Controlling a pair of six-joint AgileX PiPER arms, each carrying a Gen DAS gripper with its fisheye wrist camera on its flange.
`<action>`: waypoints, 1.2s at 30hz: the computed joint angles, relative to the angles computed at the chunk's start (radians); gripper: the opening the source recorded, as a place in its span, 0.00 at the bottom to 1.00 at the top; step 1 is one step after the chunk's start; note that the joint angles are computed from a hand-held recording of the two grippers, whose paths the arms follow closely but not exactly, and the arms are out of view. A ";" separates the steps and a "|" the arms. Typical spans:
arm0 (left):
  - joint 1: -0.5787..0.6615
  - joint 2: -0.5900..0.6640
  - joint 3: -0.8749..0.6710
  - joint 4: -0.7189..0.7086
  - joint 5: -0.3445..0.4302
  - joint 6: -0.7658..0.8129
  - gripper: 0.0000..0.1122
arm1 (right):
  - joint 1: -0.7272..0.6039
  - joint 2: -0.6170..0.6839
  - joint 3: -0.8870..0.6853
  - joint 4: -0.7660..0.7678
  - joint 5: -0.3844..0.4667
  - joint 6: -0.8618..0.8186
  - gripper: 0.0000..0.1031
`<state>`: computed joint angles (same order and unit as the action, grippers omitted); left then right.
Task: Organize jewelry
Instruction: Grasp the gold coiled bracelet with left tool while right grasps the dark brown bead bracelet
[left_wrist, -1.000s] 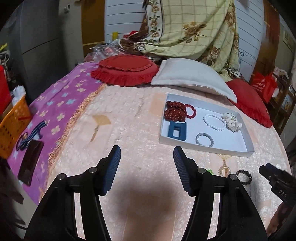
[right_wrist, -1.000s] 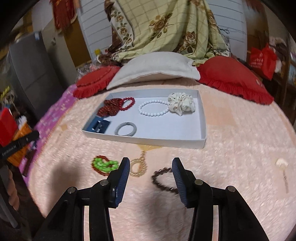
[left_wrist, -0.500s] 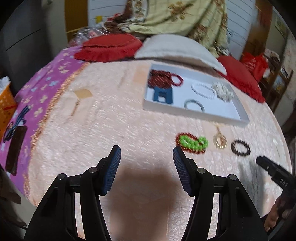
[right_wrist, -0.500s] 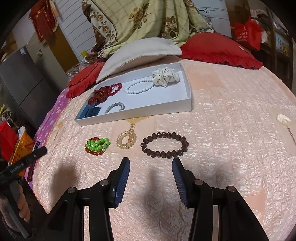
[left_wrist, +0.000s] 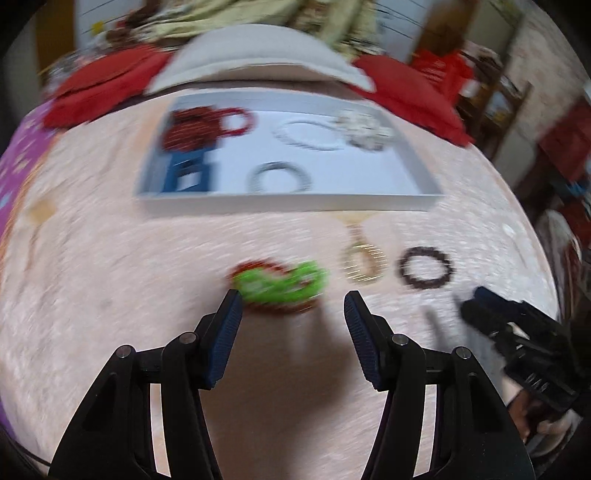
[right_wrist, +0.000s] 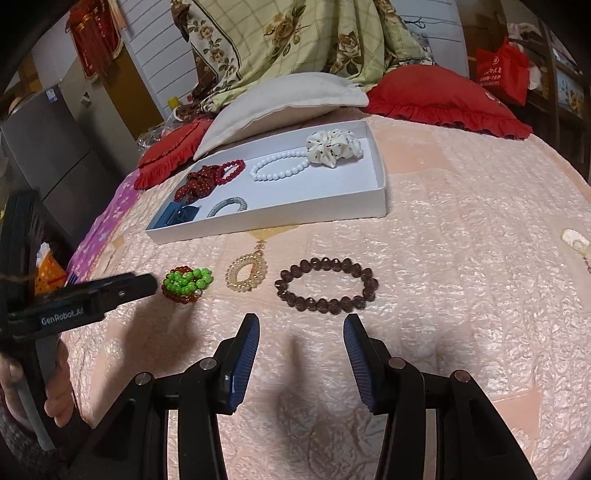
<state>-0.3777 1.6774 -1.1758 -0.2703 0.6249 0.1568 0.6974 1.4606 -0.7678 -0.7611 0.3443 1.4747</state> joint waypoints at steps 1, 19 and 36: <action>-0.032 0.031 -0.041 0.027 0.013 -0.016 0.51 | -0.002 -0.006 0.008 -0.018 -0.001 0.018 0.44; -0.161 0.261 -0.251 0.249 0.024 -0.179 0.07 | -0.100 -0.025 0.091 -0.074 -0.093 0.071 0.44; -0.042 -0.248 0.148 0.180 -0.031 -0.201 0.07 | -0.131 0.163 -0.116 0.092 0.048 -0.251 0.44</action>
<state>-0.4201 1.4297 -1.0280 -0.0902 0.5944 -0.0438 0.5659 1.6235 -0.8841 -0.6687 0.3926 1.2240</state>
